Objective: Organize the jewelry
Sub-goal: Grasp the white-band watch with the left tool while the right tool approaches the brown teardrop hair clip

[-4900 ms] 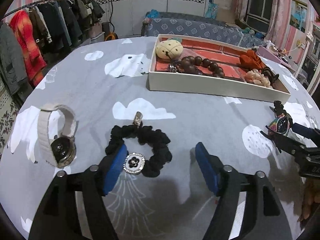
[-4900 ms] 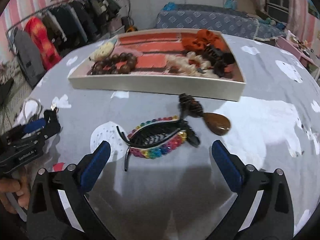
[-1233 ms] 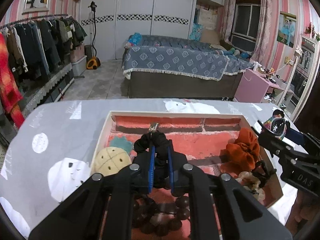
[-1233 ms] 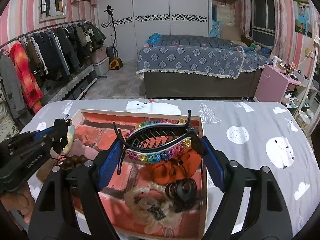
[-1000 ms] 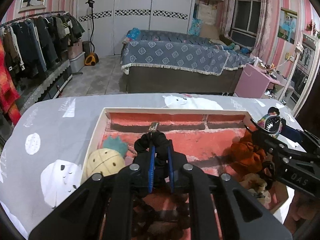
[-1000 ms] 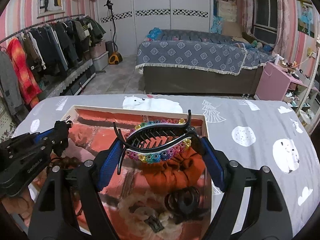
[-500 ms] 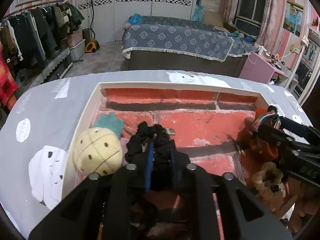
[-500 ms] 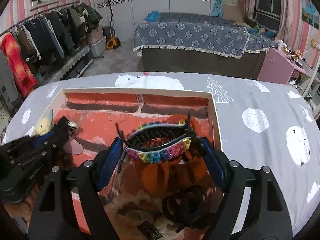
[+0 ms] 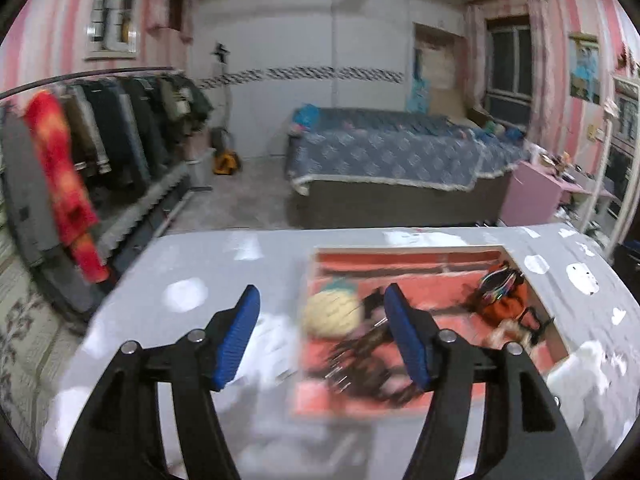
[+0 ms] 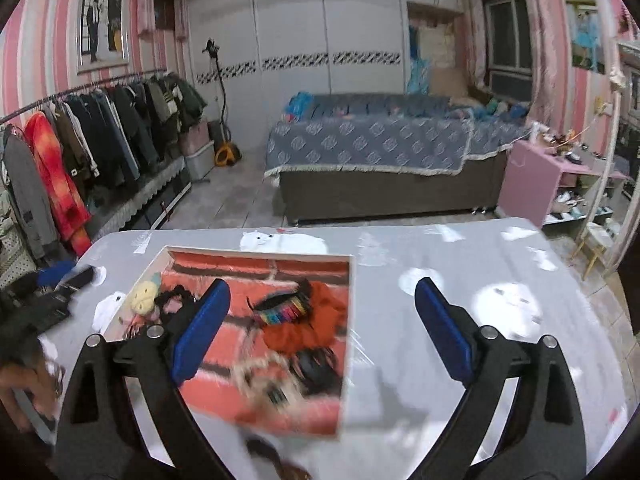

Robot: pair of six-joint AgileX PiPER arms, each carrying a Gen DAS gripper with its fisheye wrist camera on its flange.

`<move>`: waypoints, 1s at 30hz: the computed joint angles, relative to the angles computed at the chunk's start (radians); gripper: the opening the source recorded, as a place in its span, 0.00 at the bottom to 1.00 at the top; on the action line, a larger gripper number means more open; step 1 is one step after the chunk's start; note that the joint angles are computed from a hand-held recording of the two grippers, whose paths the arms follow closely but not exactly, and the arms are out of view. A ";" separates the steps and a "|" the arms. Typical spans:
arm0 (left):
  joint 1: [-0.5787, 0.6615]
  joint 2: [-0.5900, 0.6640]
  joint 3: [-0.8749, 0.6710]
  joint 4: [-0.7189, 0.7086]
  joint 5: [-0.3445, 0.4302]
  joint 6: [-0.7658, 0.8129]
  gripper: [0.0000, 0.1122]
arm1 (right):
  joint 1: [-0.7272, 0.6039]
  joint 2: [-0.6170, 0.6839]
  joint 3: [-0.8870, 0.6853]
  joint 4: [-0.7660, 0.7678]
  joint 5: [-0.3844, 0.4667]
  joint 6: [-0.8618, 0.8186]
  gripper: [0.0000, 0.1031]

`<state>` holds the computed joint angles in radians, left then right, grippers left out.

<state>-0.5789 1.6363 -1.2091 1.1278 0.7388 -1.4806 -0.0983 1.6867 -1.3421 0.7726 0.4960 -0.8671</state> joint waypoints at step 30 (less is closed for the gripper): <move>-0.075 -0.288 0.618 0.088 0.070 -0.341 0.58 | -0.177 -0.303 0.665 0.415 -0.021 -0.581 0.91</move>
<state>-0.6535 1.3484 -0.5911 1.2161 0.8089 -1.8216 -0.2753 1.3841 -0.6767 1.1878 0.4750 -1.4477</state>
